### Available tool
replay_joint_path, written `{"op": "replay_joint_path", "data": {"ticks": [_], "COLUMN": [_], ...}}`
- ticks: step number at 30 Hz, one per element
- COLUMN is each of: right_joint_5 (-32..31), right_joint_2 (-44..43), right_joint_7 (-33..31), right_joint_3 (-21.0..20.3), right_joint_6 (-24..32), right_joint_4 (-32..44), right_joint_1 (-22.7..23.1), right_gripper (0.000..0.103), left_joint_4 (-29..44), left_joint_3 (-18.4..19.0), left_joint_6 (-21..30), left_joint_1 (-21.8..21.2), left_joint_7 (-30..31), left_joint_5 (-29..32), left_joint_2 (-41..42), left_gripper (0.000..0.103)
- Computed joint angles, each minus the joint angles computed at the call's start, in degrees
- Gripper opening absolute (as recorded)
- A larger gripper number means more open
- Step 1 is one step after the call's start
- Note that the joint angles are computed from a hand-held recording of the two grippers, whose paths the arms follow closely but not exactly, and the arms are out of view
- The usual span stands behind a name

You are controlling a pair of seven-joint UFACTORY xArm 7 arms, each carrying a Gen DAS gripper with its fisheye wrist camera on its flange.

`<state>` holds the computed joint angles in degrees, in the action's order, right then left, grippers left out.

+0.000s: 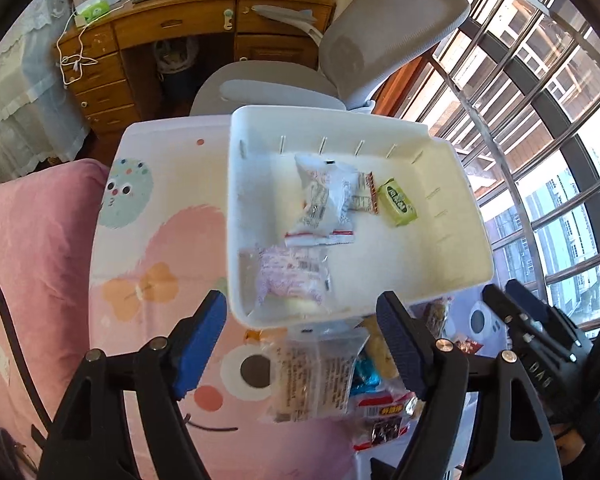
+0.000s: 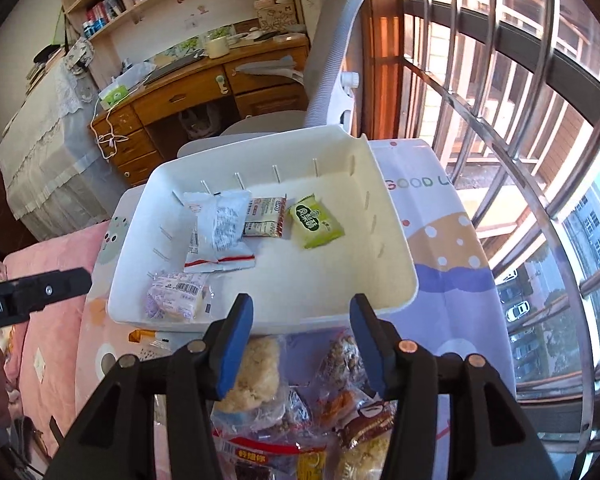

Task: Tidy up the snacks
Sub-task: 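Withdraw both open tools from the basket back toward the snack pile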

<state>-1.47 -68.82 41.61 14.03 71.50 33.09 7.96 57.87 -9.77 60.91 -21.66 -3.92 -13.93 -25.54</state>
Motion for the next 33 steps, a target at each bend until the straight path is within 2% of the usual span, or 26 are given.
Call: {"op": "replay_joint_path", "data": {"ticks": [7, 11, 24, 33], "right_joint_5": [0.38, 1.58, 7.62, 14.09], "right_joint_2": [-4.0, -6.29, -11.81, -14.38], "right_joint_7": [3.84, 6.75, 17.78, 25.34], "right_joint_3": [2.51, 4.21, 13.65, 18.48], "right_joint_6": [7.16, 11.38, 23.76, 30.03], "right_joint_4": [2.87, 4.37, 10.27, 13.53], "right_joint_1": [-0.66, -0.56, 0.93, 2.01], "right_gripper": [0.052, 0.057, 0.06, 0.061], "left_joint_4": [-4.33, -6.8, -15.18, -17.89], "left_joint_3": [2.38, 3.38, 7.19, 7.73], "left_joint_6": [2.34, 4.12, 14.14, 21.24], "left_joint_1": [-0.45, -0.53, 0.19, 1.59], "left_joint_7": [2.56, 4.83, 12.33, 15.52], "left_joint_5": [-2.69, -3.59, -5.38, -5.47], "left_joint_2": [-7.3, -12.23, -29.84, -38.71], "left_gripper": [0.076, 0.076, 0.076, 0.076]}}
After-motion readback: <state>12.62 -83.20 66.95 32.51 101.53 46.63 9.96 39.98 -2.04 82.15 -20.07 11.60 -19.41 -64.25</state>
